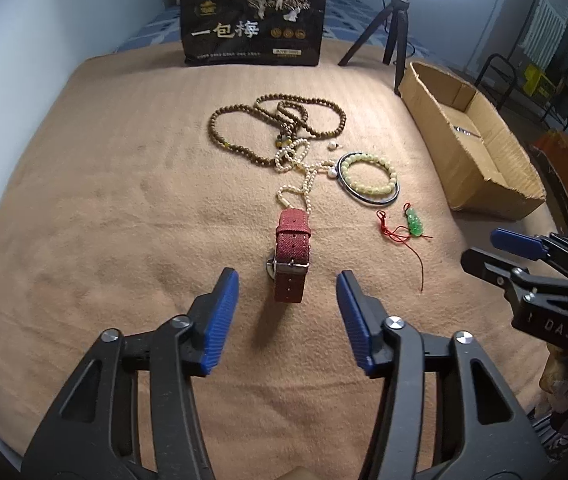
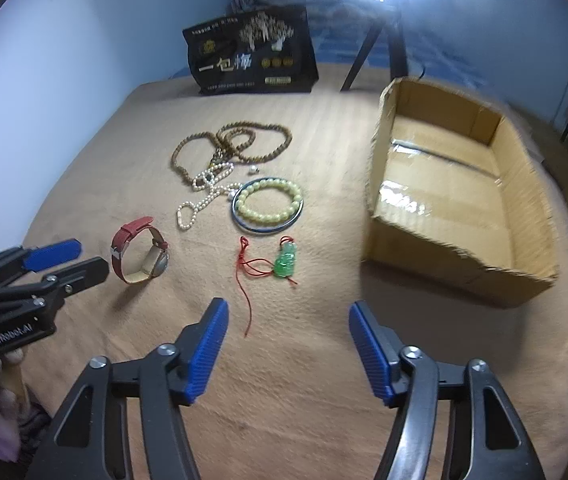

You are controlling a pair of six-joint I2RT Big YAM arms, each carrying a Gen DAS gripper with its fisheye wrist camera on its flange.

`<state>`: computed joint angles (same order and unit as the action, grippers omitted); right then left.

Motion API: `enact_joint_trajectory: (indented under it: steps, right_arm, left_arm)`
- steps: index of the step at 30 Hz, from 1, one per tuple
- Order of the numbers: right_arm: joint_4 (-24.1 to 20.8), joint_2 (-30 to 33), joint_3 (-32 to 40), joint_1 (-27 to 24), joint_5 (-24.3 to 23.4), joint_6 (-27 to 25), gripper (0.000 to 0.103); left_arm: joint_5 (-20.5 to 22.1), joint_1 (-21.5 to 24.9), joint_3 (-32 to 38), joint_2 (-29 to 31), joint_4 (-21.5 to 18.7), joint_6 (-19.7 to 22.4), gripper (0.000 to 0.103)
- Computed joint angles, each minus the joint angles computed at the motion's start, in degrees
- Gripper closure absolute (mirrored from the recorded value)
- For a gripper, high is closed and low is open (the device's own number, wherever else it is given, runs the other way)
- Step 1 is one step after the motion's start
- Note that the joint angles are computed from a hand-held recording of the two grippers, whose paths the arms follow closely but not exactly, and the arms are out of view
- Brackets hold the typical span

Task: Organize jewelry
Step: 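Move left tool to the red-strap watch while right tool moves to the green jade pendant, then close left gripper on the watch strap while right gripper closes on the jade pendant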

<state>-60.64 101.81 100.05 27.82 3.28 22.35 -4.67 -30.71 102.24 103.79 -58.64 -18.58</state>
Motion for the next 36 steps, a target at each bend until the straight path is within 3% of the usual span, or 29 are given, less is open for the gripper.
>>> enact_joint_trajectory:
  steps: [10, 27, 36]
  right_arm:
    - [-1.32, 5.03, 4.46, -1.01, -3.1, 0.59, 0.062]
    - [-4.07, 11.15, 10.64, -0.89, -2.14, 0.82, 0.072]
    - [-5.02, 12.29, 12.01, -0.59, 0.11, -1.01, 0.087]
  left_arm:
    - [2.9, 1.4, 3.85, 3.95, -1.87, 0.33, 0.059]
    - [7.05, 2.3, 7.62, 7.94, -3.7, -0.19, 0.084]
    - [7.25, 2.35, 8.21, 8.38, -3.46, -0.93, 0.084]
